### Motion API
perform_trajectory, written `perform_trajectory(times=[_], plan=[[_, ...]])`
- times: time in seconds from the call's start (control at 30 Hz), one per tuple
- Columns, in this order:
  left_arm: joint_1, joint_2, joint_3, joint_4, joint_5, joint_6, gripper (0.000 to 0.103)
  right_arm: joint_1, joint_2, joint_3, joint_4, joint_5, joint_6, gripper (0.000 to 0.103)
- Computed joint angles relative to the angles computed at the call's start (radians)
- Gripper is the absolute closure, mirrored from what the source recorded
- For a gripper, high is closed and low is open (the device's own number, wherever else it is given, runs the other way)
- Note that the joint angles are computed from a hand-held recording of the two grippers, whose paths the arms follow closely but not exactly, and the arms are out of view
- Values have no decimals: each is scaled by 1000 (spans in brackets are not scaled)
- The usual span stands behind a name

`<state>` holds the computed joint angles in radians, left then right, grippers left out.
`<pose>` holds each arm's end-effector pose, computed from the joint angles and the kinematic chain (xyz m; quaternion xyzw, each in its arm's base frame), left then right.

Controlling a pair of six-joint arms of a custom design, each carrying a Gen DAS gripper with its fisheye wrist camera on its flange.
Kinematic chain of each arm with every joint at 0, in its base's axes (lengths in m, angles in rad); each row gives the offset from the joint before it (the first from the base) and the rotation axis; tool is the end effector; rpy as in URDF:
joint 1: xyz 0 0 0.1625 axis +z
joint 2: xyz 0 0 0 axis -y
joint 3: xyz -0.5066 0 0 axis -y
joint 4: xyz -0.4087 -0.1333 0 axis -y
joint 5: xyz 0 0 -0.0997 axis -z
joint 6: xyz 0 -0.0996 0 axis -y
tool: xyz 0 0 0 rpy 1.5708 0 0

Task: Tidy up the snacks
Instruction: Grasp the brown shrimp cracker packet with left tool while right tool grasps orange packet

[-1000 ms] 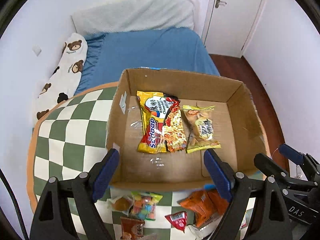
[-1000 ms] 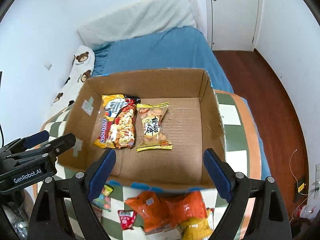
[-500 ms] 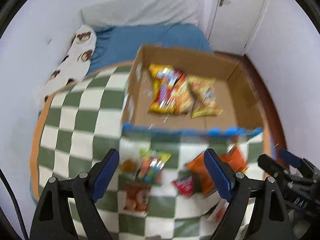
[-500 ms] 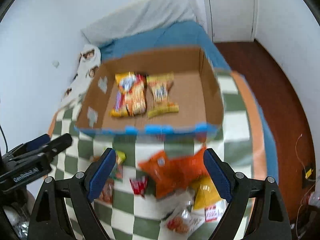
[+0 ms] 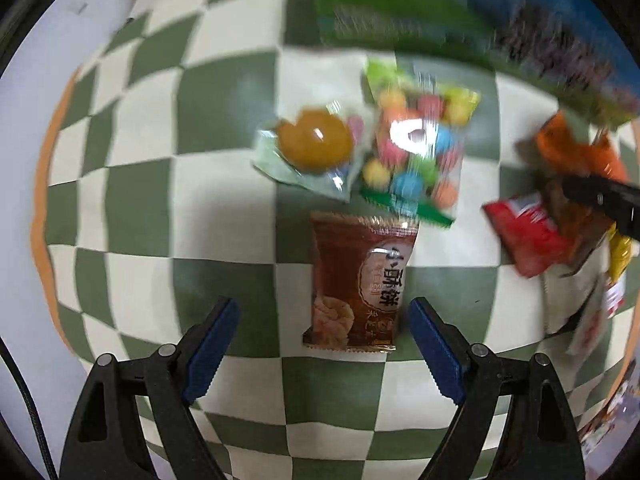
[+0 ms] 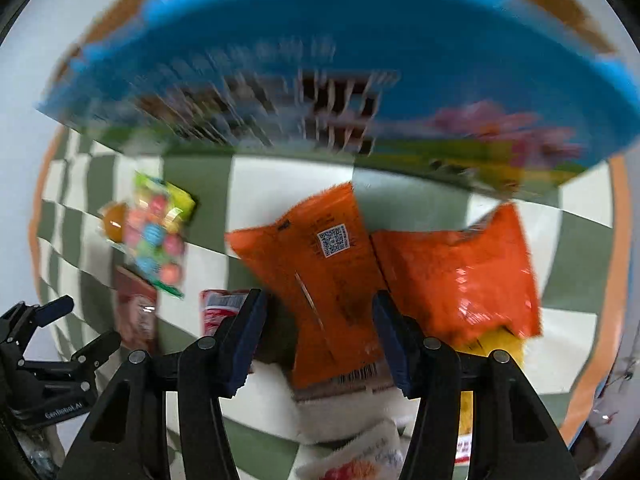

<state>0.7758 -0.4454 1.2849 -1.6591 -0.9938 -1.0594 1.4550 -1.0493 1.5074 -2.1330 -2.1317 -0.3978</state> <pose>-0.4012 -0.6564 -0.0525 -0.0141 0.8978 -0.0007 0.4401 -0.0042 -0.7313 0.3475 0.1206 -0.9521 -0.0218 0.2800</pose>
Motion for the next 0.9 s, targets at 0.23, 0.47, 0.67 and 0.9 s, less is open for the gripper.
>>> perform_trajectory(times=[0.23,0.47,0.67,0.9], plan=[[32,1,63,-141,-56,-35,47,-15,11,8,27,-19,111,50],[41,-52,174,-298,-93,-156,49,-34,-16,-26,183,117,223,37],[46,-45,184,-305,-105,-111,46,-13,20,-5,87,38,111,35],[24,-50,159,-274,-59,-161,51,-4,8,85,-40,-11,50,49]])
